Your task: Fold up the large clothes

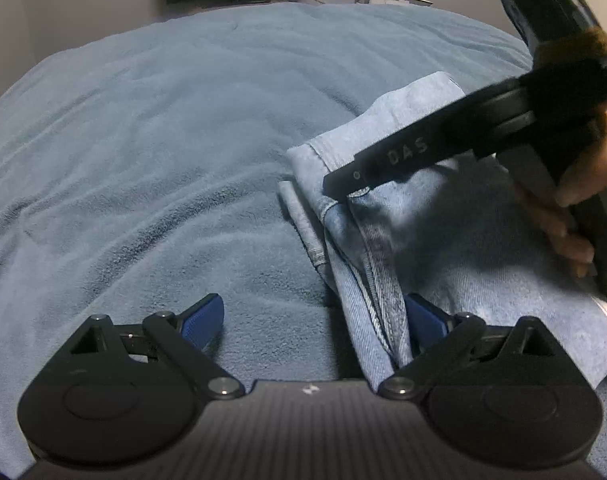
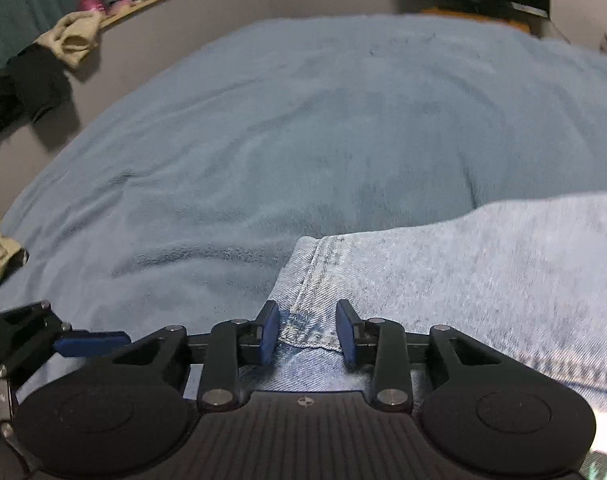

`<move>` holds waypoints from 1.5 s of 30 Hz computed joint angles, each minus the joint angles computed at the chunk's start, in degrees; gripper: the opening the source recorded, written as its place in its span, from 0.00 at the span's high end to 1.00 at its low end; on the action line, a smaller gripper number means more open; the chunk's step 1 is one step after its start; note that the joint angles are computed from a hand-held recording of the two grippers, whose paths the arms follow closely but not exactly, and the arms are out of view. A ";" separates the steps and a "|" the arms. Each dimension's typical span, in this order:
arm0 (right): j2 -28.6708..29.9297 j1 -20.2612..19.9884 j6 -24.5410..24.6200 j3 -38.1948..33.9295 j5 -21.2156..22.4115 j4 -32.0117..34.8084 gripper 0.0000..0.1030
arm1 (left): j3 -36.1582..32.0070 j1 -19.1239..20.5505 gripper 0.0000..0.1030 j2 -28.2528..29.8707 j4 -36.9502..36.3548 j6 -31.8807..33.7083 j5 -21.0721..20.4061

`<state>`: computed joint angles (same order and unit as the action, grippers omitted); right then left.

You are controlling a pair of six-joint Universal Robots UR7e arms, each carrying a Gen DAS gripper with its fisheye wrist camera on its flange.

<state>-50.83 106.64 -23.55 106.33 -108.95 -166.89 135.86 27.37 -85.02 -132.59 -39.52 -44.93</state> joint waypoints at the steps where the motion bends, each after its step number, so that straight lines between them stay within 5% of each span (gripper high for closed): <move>1: -0.36 0.03 -0.04 -0.05 0.29 0.35 0.65 | 0.12 0.21 0.04 -0.16 -0.78 0.37 -0.40; 6: -9.61 -0.56 -2.14 10.45 4.54 -9.19 0.60 | 0.71 0.53 0.01 -0.79 -2.01 1.24 -0.30; 10: -20.38 -0.13 -7.56 21.14 3.05 -13.54 0.56 | 1.08 0.56 0.00 -1.00 -2.63 1.00 -0.08; 15: -30.02 -1.14 -8.22 30.92 1.58 -13.64 0.52 | 1.48 -1.39 0.00 -1.27 -0.58 -2.20 2.08; 23: -26.71 -3.99 -12.14 37.03 1.40 -27.10 0.49 | 1.95 -4.20 0.00 -1.87 4.39 -9.80 4.62; 26: -23.75 -4.36 -12.17 36.83 1.27 -30.89 0.48 | 2.66 -7.39 0.00 -4.11 7.58 -16.61 7.88; 28: -22.84 -4.82 -11.15 36.68 1.91 -32.05 0.47 | 5.50 -10.83 0.00 -7.69 3.31 -17.64 9.41; 30: -23.12 -5.73 -10.52 36.92 3.29 -32.20 0.46 | 7.65 -13.01 0.00 -10.80 -1.24 -16.10 7.42; 36: -23.58 -7.55 -9.00 37.21 7.56 -32.41 0.39 | 3.99 -11.36 0.00 -9.17 13.48 -22.67 0.08; 39: -27.53 -9.66 -3.27 38.90 12.16 -32.02 0.37 | 3.68 -10.05 0.00 -8.75 14.32 -24.88 -0.73; 40: -29.10 -9.95 -1.24 39.73 12.37 -32.32 0.28 | 3.54 -9.87 0.00 -8.66 14.62 -24.95 -0.55; 42: -31.29 -8.98 0.63 40.74 8.53 -33.00 0.19 | 3.19 -10.08 0.00 -8.10 15.92 -25.49 -0.04; 45: -34.27 -6.88 1.36 41.37 1.15 -29.21 0.19 | 2.44 -10.87 0.00 -6.73 17.74 -26.85 0.43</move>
<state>-85.10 99.76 -22.18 147.70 -107.80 -196.10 138.29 16.51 -91.75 -114.85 -66.37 -44.49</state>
